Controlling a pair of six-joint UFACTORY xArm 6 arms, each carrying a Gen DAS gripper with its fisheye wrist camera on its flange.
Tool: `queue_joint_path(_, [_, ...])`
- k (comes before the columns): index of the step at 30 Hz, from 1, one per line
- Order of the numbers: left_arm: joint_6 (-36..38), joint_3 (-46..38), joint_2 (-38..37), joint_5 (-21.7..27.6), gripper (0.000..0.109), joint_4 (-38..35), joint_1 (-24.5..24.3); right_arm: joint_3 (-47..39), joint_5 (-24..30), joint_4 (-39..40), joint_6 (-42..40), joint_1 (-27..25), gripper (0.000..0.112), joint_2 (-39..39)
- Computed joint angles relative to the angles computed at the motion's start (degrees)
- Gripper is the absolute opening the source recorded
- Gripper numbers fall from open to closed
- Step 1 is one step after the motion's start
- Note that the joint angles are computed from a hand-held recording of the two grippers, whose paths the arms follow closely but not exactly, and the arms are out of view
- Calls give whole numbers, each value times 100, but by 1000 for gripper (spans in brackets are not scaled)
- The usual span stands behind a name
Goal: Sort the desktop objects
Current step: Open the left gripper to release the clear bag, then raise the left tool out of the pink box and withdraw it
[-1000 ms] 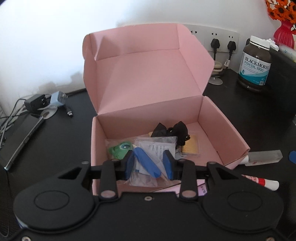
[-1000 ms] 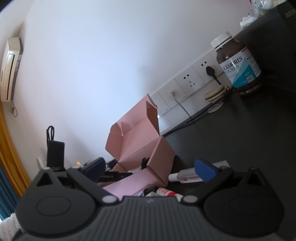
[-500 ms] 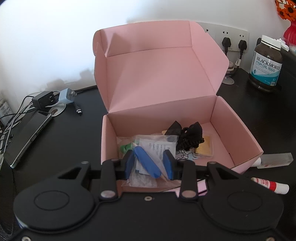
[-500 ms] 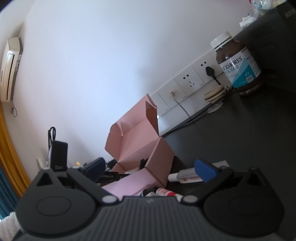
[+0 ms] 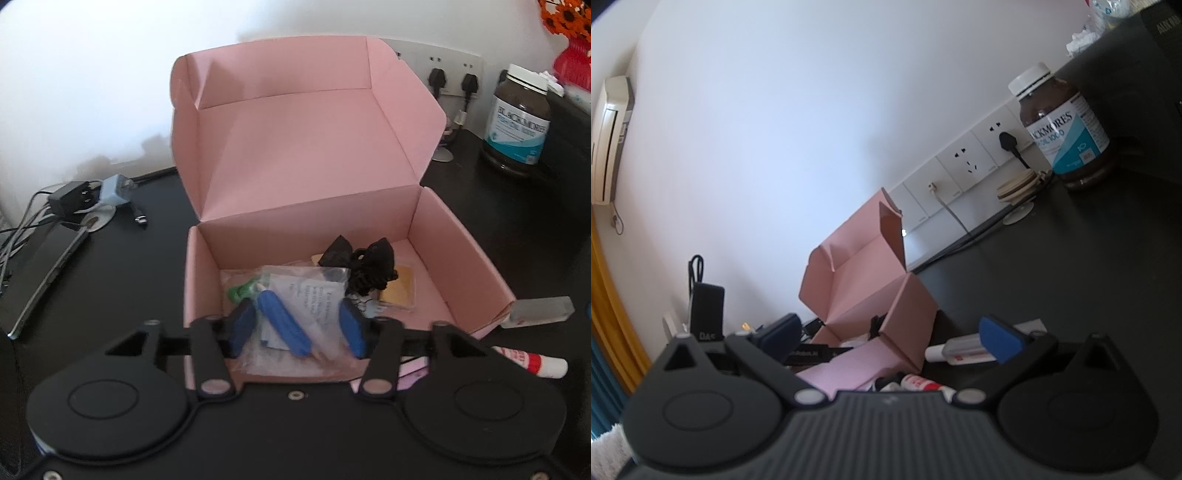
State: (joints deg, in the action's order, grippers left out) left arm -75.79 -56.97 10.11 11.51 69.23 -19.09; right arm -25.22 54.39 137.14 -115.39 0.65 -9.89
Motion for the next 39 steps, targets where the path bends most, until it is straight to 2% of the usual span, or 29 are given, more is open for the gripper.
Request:
queue_joint_path(2, [-3,-10,34,-119,83,15,15,2,0,-1,-14,1,102,-2])
queue_joint_path(9, [-642,-101,69,-92,90,642,-9,-19,27,-64,38,-30,102,32])
queue_joint_path(12, [-1489,-140,-39,-81,91,1524,-22,-12,19,-68,35,-26,102,21])
queue_joint_path(14, [-2052,-145,-150,-94,98,2105,-33,-4,19,-64,34,-25,102,14])
queue_joint_path(19, [-3615,40,-606,32,103,3625,-70,-10,-15,-53,62,-14,102,10])
queue_joint_path(21, [-4023,214,-815,194,103,4018,-90,-15,-40,-50,67,-3,102,9])
queue_joint_path(25, [-4170,625,-1144,523,103,4217,-93,-32,-124,-25,38,37,102,-4])
queue_joint_path(30, [-4894,1066,-1419,359,103,5063,57,-68,-380,152,-125,171,102,-46])
queue_joint_path(35, [-6100,1443,-1649,172,103,6323,213,-147,-757,388,-394,371,102,-77])
queue_joint_path(39, [-6940,1721,-1834,224,103,7174,315,-260,-1165,600,-682,584,102,-84])
